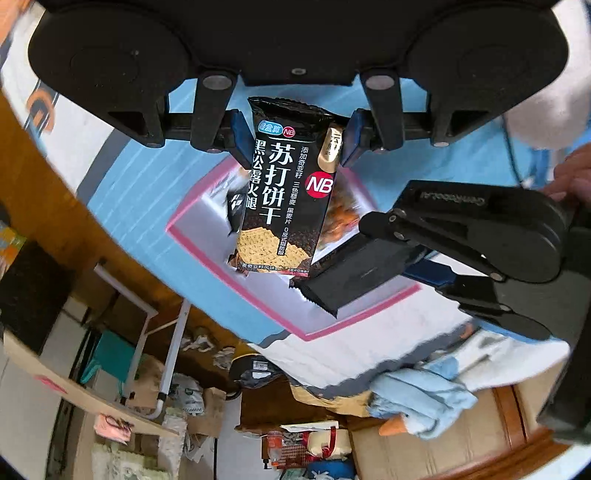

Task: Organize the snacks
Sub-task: 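Carry both held bars over the pink box with both tools, then open both tools to drop the bars into the box, then move both tools toward the second candy egg bag and beige bag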

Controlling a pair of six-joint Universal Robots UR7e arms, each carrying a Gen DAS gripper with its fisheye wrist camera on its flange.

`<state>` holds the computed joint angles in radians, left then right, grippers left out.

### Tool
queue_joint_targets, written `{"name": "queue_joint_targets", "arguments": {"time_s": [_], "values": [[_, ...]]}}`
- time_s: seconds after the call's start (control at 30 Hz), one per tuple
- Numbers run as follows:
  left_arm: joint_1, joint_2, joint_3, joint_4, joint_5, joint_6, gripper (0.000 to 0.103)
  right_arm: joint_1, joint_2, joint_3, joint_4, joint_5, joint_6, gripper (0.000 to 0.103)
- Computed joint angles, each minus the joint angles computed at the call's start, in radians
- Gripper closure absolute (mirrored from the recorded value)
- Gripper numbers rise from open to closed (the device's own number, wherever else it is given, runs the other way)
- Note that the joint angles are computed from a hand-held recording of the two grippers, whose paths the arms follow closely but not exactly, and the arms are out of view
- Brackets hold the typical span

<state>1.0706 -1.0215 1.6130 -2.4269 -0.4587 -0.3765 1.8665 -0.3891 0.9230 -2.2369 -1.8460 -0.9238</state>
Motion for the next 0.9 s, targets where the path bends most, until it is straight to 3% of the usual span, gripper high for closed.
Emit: {"name": "queue_joint_targets", "arguments": {"time_s": [0.07,0.27,0.43,0.47,0.5,0.57,0.6,0.67,0.77,0.9], "values": [[0.022,0.027,-0.02,-0.054,0.016,0.043,0.057,0.004,0.052,-0.054,-0.007,-0.012,-0.011,0.048],[0.097,0.075,-0.11,-0.005,0.008,0.02,0.056,0.004,0.196,-0.229,0.043,-0.036,-0.013,0.048],[0.127,0.098,-0.136,-0.019,0.001,0.036,0.054,0.0,0.253,-0.274,0.023,-0.036,-0.04,0.047],[0.127,0.101,-0.136,-0.022,0.005,0.031,0.053,-0.001,0.252,-0.263,0.002,-0.034,-0.059,0.043],[0.128,0.106,-0.143,-0.014,0.012,0.019,0.045,-0.001,0.252,-0.253,-0.022,-0.034,-0.078,0.032],[0.125,0.11,-0.15,0.006,0.021,-0.01,0.04,0.005,0.25,-0.237,-0.07,-0.063,-0.119,0.019],[0.121,0.109,-0.147,0.003,0.023,-0.007,0.04,0.005,0.242,-0.225,-0.086,-0.066,-0.139,0.023],[0.106,0.103,-0.136,0.019,0.036,0.001,0.039,0.003,0.224,-0.238,-0.01,-0.061,-0.144,0.038],[0.074,0.088,-0.115,0.082,0.073,-0.03,0.037,-0.007,0.174,-0.232,0.072,-0.046,-0.096,0.037],[0.03,0.051,-0.078,0.102,0.038,-0.065,0.034,-0.024,0.063,-0.135,0.076,-0.019,-0.123,0.032]]}}
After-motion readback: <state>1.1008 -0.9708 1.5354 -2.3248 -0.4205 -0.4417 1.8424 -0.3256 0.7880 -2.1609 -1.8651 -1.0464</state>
